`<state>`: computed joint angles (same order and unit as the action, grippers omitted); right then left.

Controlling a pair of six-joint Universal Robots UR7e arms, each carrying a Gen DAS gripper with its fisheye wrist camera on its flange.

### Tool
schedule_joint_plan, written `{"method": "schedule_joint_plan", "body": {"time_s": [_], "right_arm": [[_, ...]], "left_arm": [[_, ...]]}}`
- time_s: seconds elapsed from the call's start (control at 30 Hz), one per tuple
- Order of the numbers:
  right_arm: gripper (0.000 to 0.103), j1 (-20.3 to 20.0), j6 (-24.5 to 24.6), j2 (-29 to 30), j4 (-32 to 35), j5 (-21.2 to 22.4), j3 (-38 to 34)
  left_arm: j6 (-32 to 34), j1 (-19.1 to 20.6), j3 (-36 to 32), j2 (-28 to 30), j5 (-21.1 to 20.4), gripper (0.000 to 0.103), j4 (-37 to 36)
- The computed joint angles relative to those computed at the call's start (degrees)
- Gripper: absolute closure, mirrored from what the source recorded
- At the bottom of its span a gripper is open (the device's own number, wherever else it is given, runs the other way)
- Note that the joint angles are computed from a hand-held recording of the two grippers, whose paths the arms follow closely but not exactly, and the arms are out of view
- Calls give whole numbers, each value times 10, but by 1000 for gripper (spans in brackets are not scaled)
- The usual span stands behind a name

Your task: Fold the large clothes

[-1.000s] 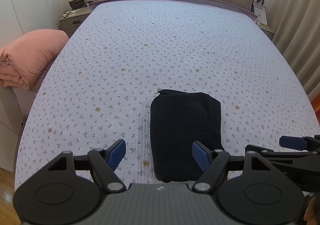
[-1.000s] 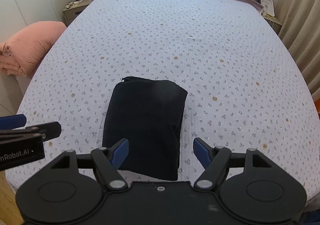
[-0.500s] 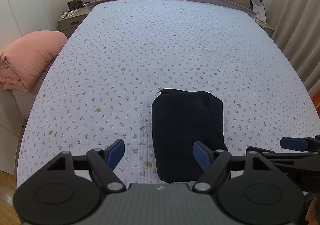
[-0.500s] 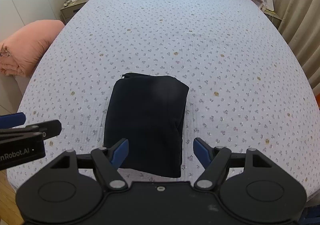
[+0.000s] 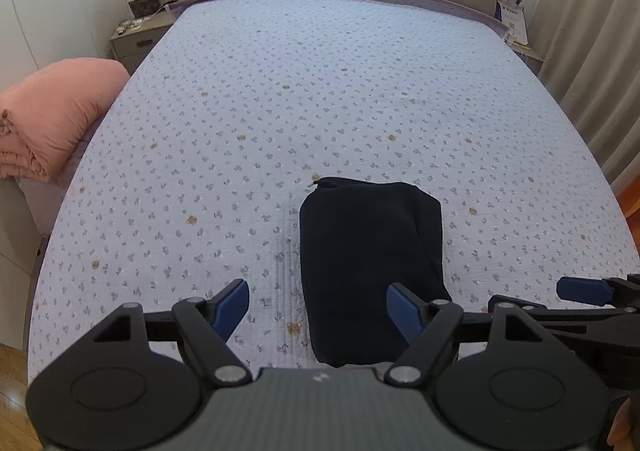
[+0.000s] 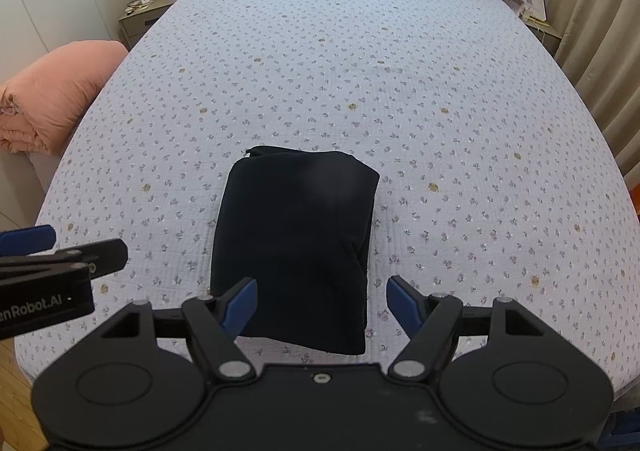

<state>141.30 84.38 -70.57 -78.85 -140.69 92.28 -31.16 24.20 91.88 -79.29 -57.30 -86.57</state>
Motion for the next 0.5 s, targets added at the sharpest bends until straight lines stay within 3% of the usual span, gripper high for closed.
{"method": "schedule_joint_plan", "body": {"time_s": [0.5], "right_arm": [[18,-8,-1,10,-12,14,-2]], "left_arm": [[-4,30,3,-5,4,23,-26]]}}
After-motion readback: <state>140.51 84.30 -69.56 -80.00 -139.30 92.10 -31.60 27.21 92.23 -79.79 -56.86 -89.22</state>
